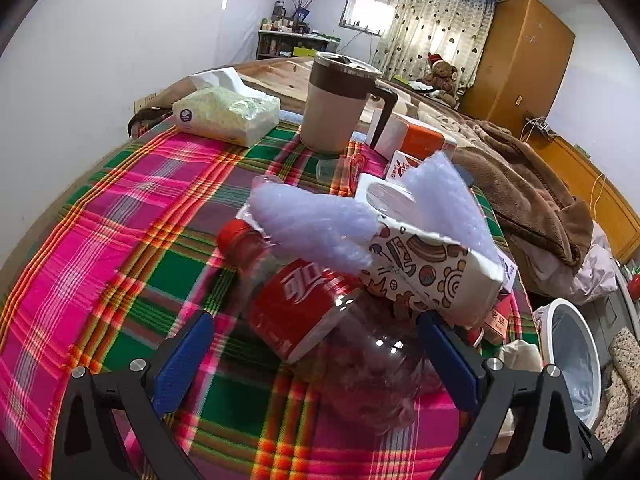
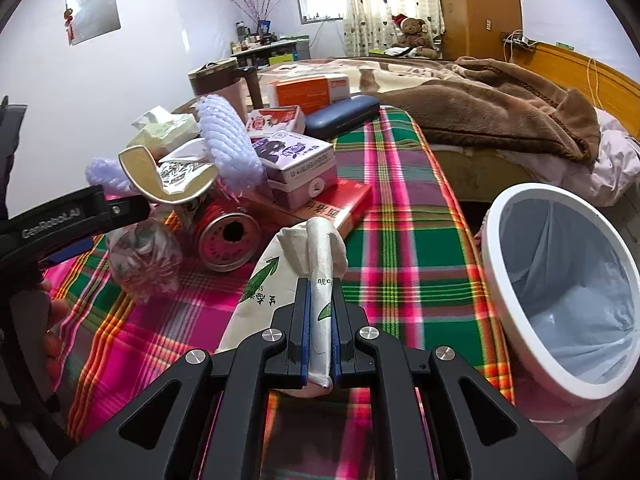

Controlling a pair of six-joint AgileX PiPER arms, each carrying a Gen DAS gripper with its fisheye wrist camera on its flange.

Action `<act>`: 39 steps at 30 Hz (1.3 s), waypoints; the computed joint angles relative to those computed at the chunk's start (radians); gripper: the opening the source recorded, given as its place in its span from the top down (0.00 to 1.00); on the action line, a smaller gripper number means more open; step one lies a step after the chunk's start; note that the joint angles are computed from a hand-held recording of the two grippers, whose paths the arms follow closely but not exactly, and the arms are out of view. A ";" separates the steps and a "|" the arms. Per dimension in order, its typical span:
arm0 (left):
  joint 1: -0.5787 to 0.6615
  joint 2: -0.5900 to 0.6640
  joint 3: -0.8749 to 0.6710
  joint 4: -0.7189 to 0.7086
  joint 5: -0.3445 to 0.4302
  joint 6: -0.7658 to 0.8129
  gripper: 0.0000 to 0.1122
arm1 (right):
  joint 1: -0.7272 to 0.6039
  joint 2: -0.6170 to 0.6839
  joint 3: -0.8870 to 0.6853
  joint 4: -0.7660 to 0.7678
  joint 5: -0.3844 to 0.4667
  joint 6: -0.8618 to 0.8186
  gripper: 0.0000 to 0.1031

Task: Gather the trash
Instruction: 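Grasp the red Coca-Cola bottle with the left tool while the right tool grasps the white paper cup, then lift the bottle with the left tool while the right tool lifts the paper cup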

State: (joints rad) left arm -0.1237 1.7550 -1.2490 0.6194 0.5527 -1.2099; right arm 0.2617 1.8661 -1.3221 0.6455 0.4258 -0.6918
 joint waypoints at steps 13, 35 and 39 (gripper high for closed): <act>0.018 0.052 -0.054 -0.125 0.078 0.169 0.11 | -0.017 0.030 -0.057 0.026 0.033 -0.033 0.92; 0.114 0.081 -0.059 -0.284 0.017 0.361 0.45 | -0.028 0.068 -0.109 0.006 0.057 -0.004 0.92; 0.107 0.059 -0.029 -0.249 0.009 0.322 0.45 | -0.030 0.063 -0.101 0.016 0.049 -0.012 0.92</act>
